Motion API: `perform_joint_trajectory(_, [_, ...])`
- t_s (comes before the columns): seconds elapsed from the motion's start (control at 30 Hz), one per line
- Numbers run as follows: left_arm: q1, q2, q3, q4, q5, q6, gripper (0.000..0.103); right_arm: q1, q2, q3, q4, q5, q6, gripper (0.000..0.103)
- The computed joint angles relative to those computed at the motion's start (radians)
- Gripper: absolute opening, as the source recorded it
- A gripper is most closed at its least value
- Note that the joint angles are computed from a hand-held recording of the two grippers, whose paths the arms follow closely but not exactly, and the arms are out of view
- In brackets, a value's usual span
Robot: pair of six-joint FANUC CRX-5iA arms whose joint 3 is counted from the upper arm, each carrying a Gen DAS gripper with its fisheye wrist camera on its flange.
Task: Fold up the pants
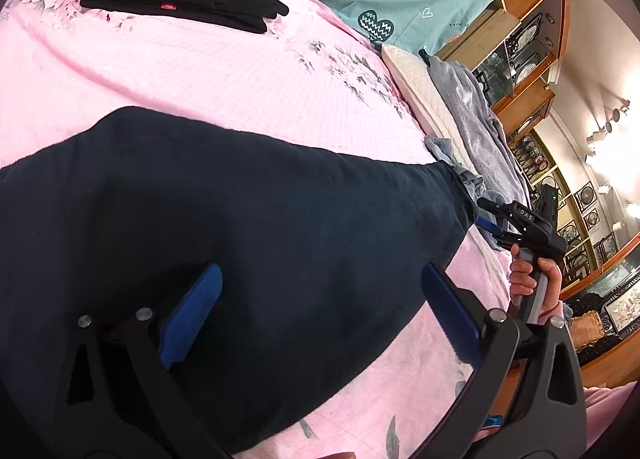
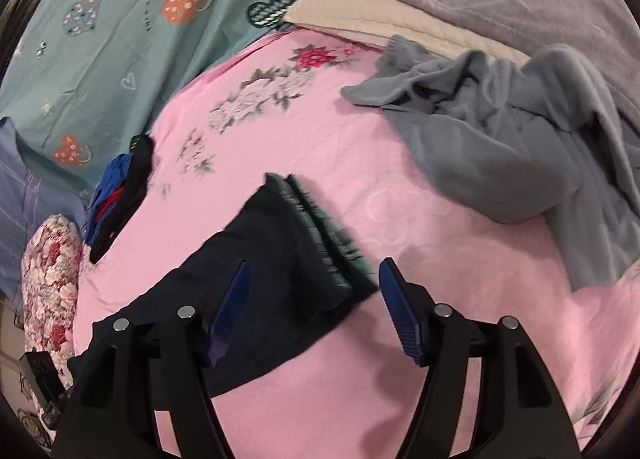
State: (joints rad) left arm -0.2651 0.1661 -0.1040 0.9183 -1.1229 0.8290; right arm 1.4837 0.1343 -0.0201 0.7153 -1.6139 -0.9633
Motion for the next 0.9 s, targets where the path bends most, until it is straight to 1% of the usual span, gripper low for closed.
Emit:
perform_joint_trajectory(0.03, [0.0, 0.0, 0.001, -0.001, 0.0, 0.0, 0.101, -0.001, -0.004, -0.001, -0.013, 0.001, 0.001, 0.067])
perform_joint_trajectory(0.1, [-0.001, 0.0, 0.002, -0.003, 0.002, 0.001, 0.101, -0.011, -0.02, -0.023, -0.024, 0.048, 0.006, 0.067])
perform_joint_trajectory(0.17, [-0.001, -0.001, 0.002, -0.009, 0.004, 0.001, 0.101, -0.037, -0.01, -0.007, -0.064, 0.085, 0.058, 0.068])
perform_joint_trajectory(0.23, [-0.003, -0.003, 0.003, -0.017, 0.008, 0.002, 0.101, -0.056, 0.041, 0.059, -0.099, 0.027, 0.135, 0.067])
perform_joint_trajectory(0.27, [-0.003, -0.004, 0.003, -0.018, 0.007, 0.0, 0.101, -0.066, 0.068, 0.097, -0.118, -0.006, 0.175, 0.064])
perform_joint_trajectory(0.3, [-0.003, -0.004, 0.003, -0.019, 0.008, 0.001, 0.101, -0.07, 0.085, 0.119, -0.126, -0.032, 0.192, 0.059])
perform_joint_trajectory(0.33, [-0.003, -0.003, 0.005, -0.021, 0.007, 0.002, 0.101, -0.074, 0.1, 0.138, -0.137, -0.056, 0.204, 0.057])
perform_joint_trajectory(0.37, [-0.002, -0.002, 0.005, -0.02, 0.007, 0.002, 0.101, -0.074, 0.105, 0.146, -0.145, -0.073, 0.21, 0.05])
perform_joint_trajectory(0.4, [-0.003, -0.003, 0.005, -0.021, 0.009, 0.002, 0.101, -0.073, 0.106, 0.147, -0.146, -0.087, 0.21, 0.036])
perform_joint_trajectory(0.43, [-0.004, -0.003, 0.006, -0.025, 0.012, 0.002, 0.101, -0.064, 0.089, 0.118, -0.123, -0.063, 0.197, 0.026])
perform_joint_trajectory(0.47, [-0.006, -0.003, 0.008, -0.03, 0.016, 0.003, 0.101, -0.055, 0.061, 0.078, -0.096, -0.016, 0.165, 0.022])
perform_joint_trajectory(0.53, [-0.014, -0.007, 0.014, -0.059, 0.031, 0.009, 0.101, -0.055, 0.069, 0.09, -0.084, -0.029, 0.168, 0.018])
perform_joint_trajectory(0.6, [-0.023, -0.015, 0.02, -0.093, 0.048, 0.011, 0.101, -0.06, 0.116, 0.157, -0.056, -0.085, 0.23, 0.017])
perform_joint_trajectory(0.67, [-0.026, -0.021, 0.02, -0.106, 0.06, 0.011, 0.101, -0.065, 0.163, 0.224, 0.017, -0.105, 0.304, 0.017])
perform_joint_trajectory(0.7, [-0.023, -0.03, 0.007, -0.091, 0.075, 0.007, 0.101, -0.067, 0.188, 0.262, 0.056, -0.109, 0.346, 0.017])
perform_joint_trajectory(0.73, [-0.015, -0.041, -0.016, -0.055, 0.089, -0.012, 0.101, -0.072, 0.229, 0.319, 0.106, -0.112, 0.414, 0.017])
perform_joint_trajectory(0.8, [0.008, -0.057, -0.051, 0.016, 0.096, -0.044, 0.101, -0.085, 0.308, 0.435, 0.177, -0.104, 0.555, 0.017])
perform_joint_trajectory(0.87, [0.026, -0.08, -0.065, 0.012, 0.123, -0.041, 0.101, -0.098, 0.389, 0.555, 0.233, -0.06, 0.705, 0.017])
perform_joint_trajectory(0.9, [0.037, -0.104, -0.082, 0.0, 0.157, -0.038, 0.101, -0.103, 0.431, 0.618, 0.247, -0.031, 0.782, 0.017])
